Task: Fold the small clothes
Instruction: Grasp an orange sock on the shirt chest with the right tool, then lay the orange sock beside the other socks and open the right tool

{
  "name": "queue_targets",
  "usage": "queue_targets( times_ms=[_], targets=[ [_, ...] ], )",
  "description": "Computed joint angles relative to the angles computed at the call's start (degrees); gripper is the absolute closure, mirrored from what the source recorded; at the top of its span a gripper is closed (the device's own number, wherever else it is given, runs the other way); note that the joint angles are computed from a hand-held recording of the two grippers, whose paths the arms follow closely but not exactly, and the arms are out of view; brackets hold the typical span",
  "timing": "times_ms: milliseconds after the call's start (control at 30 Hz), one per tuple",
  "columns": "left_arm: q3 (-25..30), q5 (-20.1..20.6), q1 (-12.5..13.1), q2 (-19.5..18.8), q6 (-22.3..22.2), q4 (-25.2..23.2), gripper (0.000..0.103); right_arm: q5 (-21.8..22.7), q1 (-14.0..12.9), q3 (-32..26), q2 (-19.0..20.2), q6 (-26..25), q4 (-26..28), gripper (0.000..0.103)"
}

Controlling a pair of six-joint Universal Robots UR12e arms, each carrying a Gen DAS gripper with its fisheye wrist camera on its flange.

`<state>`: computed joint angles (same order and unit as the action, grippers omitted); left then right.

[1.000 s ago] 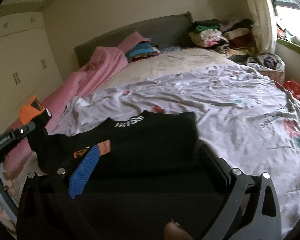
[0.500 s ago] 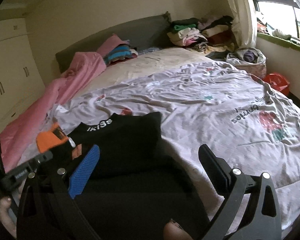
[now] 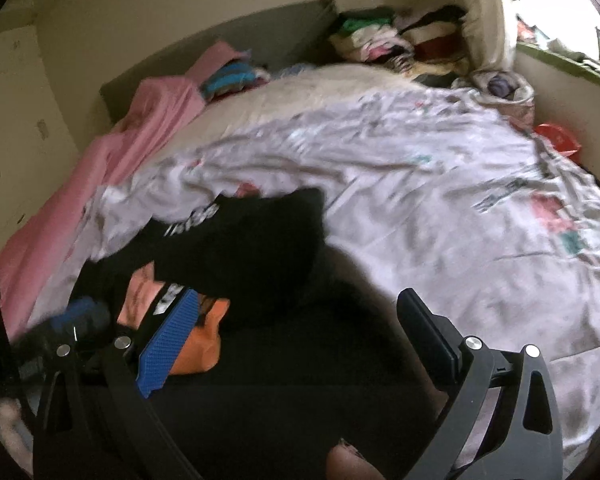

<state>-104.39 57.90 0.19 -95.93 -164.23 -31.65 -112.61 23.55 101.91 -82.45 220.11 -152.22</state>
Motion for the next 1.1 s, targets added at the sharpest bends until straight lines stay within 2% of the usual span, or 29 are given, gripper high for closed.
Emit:
queue_targets(
  times_ms=[33,67,100,133,200,233,267,400,500,533,600,733,833,967,1100],
  targets=[
    [0.57,2.17,-0.01,-0.30,-0.85,0.60,0.033,2.54,-0.13,-0.55,0.64,-0.30,0.50,0.004],
    [0.93,3.80,-0.10,-0.50,-1.52,1.10,0.018,4.23,-0.10,-1.10,1.26,-0.39,0.93,0.005],
    [1.20,6.39,-0.09,-0.81,-2.92,2.71,0.014,5.48,-0.04,-1.63,1.93,-0.62,1.13,0.005],
    [1.16,7.30,0.27,-1.04,-3.83,4.29,0.014,6.93,0.07,-2.39,2.87,-1.15,1.48,0.005],
    [0.85,6.64,1.35,-1.31,-5.23,5.90,0.013,8.98,0.18,-3.69,4.23,-1.48,2.44,0.006],
    [0.54,6.10,2.03,-1.49,-6.27,7.01,0.013,10.99,0.03,-4.24,4.99,-1.96,2.16,0.010],
    [0.49,6.06,2.32,-1.63,-6.88,7.33,0.013,11.87,-0.01,-4.85,5.67,-2.06,2.36,0.019],
    [0.77,7.92,4.31,-2.38,-11.28,8.10,0.013,14.17,-0.19,-7.36,8.24,-1.35,5.94,0.033],
    [0.39,8.72,5.73,-2.30,-13.86,9.10,0.013,13.52,0.11,-7.80,9.24,-0.46,5.85,0.055],
    [0.31,9.86,5.94,-2.37,-14.35,9.77,0.013,13.10,0.29,-7.86,9.31,-0.86,5.51,0.073],
    [0.23,12.09,6.38,-2.45,-15.37,10.73,0.013,11.67,0.71,-7.89,9.22,-1.40,4.90,0.084],
    [-0.13,9.12,8.43,-2.23,-19.00,10.81,0.013,11.12,1.03,-6.89,8.39,-2.89,1.32,0.094],
    [-0.37,8.84,8.97,-2.02,-20.07,11.02,0.013,10.30,1.58,-7.74,8.33,-5.53,0.75,0.095],
    [-0.55,8.68,9.14,-1.99,-19.94,11.48,0.013,9.88,1.90,-9.19,8.39,-10.77,-2.05,0.095],
    [-0.58,8.86,9.01,-2.01,-19.05,11.70,0.013,8.08,2.11,-12.35,8.89,-18.89,-5.27,0.095]
  ],
)
